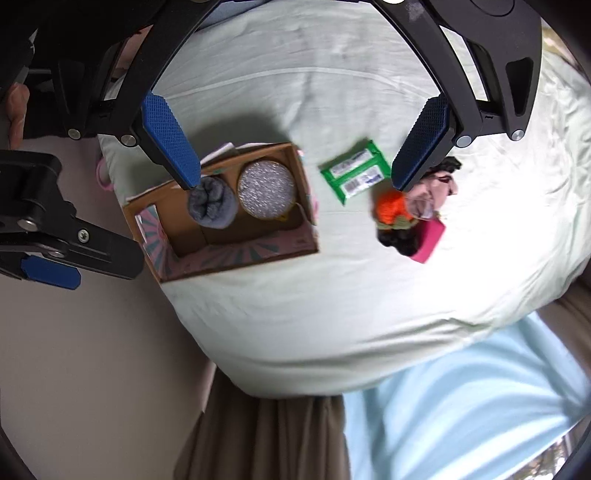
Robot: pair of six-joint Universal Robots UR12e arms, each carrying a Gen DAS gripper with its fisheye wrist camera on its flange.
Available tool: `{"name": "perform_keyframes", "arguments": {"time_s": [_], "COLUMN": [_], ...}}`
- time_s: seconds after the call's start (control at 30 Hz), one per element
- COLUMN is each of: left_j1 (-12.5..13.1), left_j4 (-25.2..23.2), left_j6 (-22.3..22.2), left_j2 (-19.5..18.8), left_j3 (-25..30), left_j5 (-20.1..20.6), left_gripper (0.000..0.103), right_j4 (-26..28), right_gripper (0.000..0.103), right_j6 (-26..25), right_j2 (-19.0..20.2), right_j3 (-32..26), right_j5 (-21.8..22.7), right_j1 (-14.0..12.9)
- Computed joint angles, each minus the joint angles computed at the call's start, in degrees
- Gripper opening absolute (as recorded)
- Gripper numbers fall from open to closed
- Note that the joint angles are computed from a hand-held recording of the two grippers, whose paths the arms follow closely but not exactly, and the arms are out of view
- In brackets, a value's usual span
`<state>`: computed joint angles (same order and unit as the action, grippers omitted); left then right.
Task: Organize soft objects
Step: 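Open both tools to drop the sponge and sock into the box, then move both tools back toward the remaining pile of items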
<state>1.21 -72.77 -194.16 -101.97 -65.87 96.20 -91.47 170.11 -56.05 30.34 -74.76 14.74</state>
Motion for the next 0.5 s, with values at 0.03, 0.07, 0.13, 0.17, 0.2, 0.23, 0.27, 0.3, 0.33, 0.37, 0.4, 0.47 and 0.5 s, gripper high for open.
{"name": "perform_keyframes", "arguments": {"time_s": [0.03,0.07,0.13,0.17,0.2,0.23,0.27,0.3,0.33,0.37,0.4,0.47,0.5], "left_j1": [0.36,0.65,1.53,1.97,2.41,2.91,3.54,4.25,5.05,5.95,6.92,8.91,9.94], "left_j4": [0.92,1.88,3.5,4.48,5.41,6.31,7.07,7.83,8.71,9.27,9.58,10.5,11.02], "left_j6": [-0.04,-0.17,0.18,0.67,1.36,2.2,3.01,3.62,4.04,4.35,4.67,5.51,6.14], "left_j2": [0.88,1.85,3.8,4.77,5.78,6.78,7.81,8.86,9.98,11.07,12.13,14.18,15.15], "left_j3": [-0.84,-1.75,-3.53,-4.48,-5.41,-6.35,-7.3,-8.31,-9.48,-10.57,-11.66,-13.94,-15.13], "left_j5": [0.31,1.08,1.79,2.19,2.84,3.34,3.55,3.43,3.21,2.97,2.6,2.16,1.86], "left_gripper": [0.103,0.103,0.103,0.103,0.103,0.103,0.103,0.103,0.103,0.103,0.103,0.103,0.103], "right_j4": [-1.46,-2.75,-5.89,-6.82,-7.75,-9.02,-10.08,-11.53,-14.13,-16.44,-18.6,-21.92,-22.98], "right_gripper": [0.102,0.102,0.102,0.102,0.102,0.102,0.102,0.102,0.102,0.102,0.102,0.102,0.102], "right_j6": [0.51,0.78,1.36,1.74,2.42,3.37,4.07,4.71,5.19,5.26,5.13,5.17,5.55], "right_j2": [-0.87,-1.55,-3.03,-3.52,-4.08,-4.78,-5.29,-5.95,-6.89,-7.62,-8.27,-9.11,-9.33], "right_j3": [1.14,2.05,4.11,4.64,5.28,6.2,6.93,7.96,9.61,10.93,12.11,13.75,14.24], "right_j5": [0.38,0.58,0.23,0.03,0.02,0.2,0.25,0.21,-0.48,-1.38,-2.5,-5.04,-5.45], "right_j1": [0.29,0.57,1.42,1.84,2.29,2.71,3.1,3.54,4.22,4.85,5.6,7.24,7.85]}}
